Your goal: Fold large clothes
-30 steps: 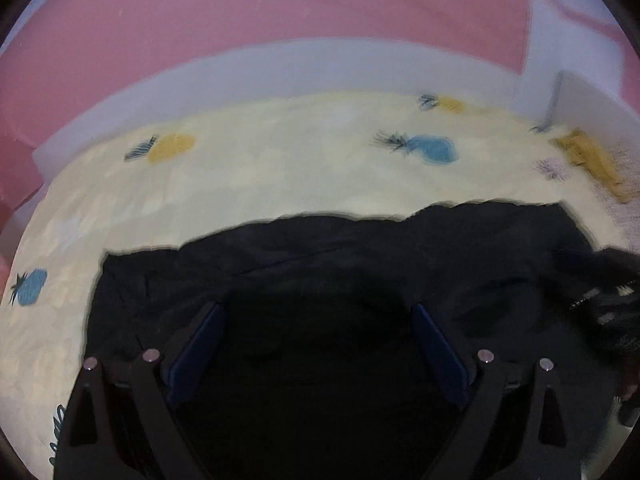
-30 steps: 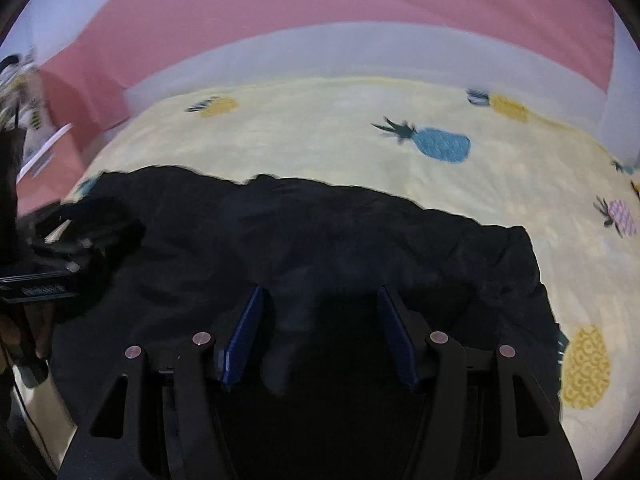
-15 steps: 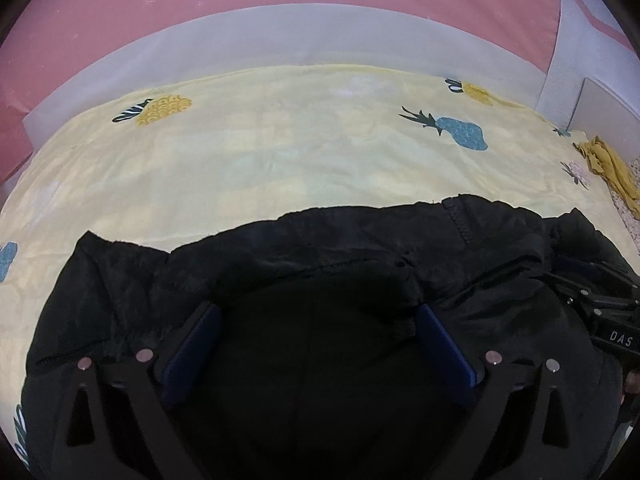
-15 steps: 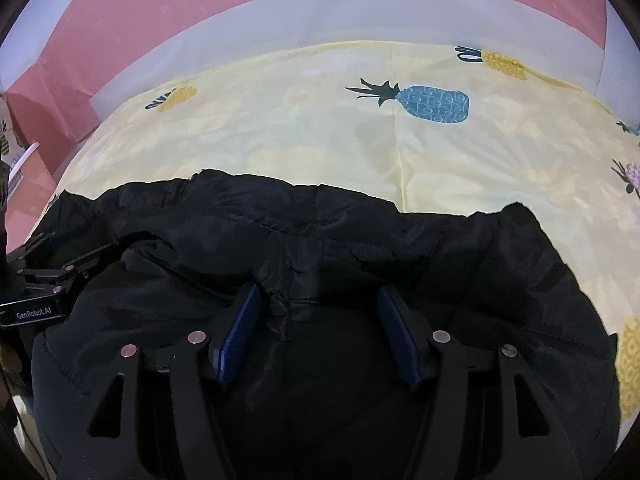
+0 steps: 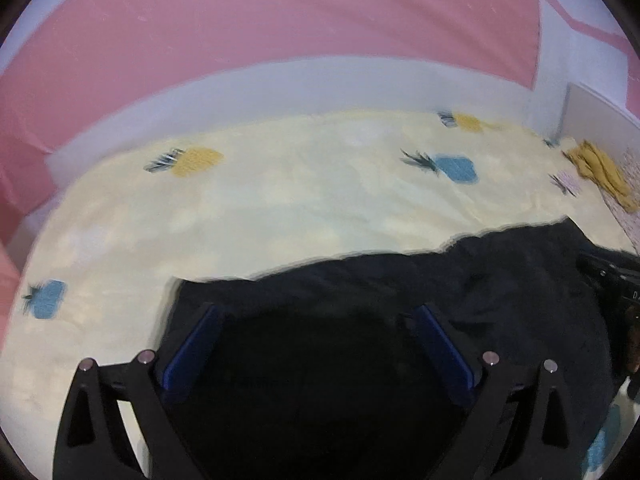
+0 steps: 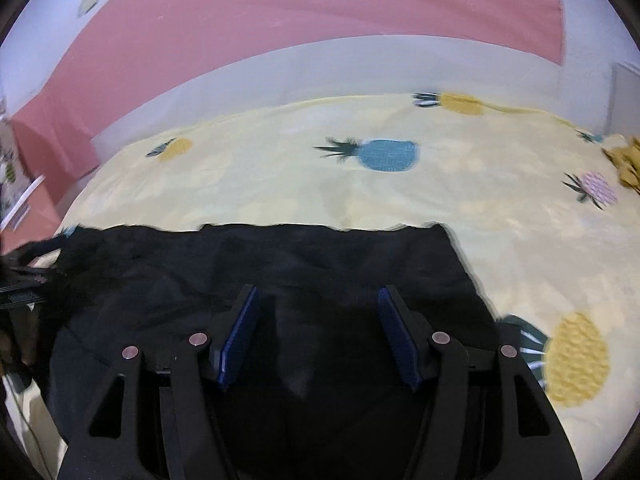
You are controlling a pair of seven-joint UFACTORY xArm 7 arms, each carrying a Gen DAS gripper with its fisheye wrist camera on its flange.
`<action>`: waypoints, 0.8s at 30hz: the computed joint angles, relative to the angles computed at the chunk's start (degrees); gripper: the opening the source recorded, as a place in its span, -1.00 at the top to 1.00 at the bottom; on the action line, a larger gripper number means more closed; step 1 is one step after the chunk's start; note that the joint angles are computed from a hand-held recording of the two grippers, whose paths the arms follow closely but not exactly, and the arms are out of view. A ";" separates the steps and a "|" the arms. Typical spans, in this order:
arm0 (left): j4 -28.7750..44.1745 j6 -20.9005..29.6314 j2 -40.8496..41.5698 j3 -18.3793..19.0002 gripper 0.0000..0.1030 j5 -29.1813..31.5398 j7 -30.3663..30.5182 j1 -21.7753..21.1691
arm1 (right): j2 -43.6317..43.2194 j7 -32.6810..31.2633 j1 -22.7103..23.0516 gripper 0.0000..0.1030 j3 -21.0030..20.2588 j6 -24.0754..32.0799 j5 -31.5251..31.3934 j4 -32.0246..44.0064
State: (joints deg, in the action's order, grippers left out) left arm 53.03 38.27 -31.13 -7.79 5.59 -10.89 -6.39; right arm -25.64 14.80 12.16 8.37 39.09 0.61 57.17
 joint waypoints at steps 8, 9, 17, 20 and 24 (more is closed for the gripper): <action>-4.93 -2.57 4.19 7.43 -0.96 -8.12 1.80 0.37 | 5.03 3.30 -2.82 -0.18 -0.08 -0.31 -2.09 -0.59; -5.60 -3.64 4.56 7.79 -0.97 -9.34 2.49 0.11 | 5.55 3.53 -2.75 -0.18 -0.03 -0.74 -2.48 -0.62; -7.73 -7.21 4.94 6.63 -0.97 -11.69 3.01 0.81 | 5.23 3.53 -2.09 -0.18 -1.16 -4.78 -0.67 -3.63; -5.55 -2.84 4.06 4.02 -0.96 -7.71 -0.15 3.00 | 5.43 4.86 -2.49 -0.18 -0.57 -1.84 -1.88 -1.61; -4.11 1.34 -0.84 3.81 -0.93 -6.41 -1.27 2.51 | 1.31 7.68 -2.54 -0.19 1.29 2.00 -4.95 -0.24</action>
State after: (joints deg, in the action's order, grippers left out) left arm 48.92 39.61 -31.97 -3.98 -0.82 -12.16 -3.88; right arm -24.33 22.48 9.62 9.66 41.09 -4.34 56.94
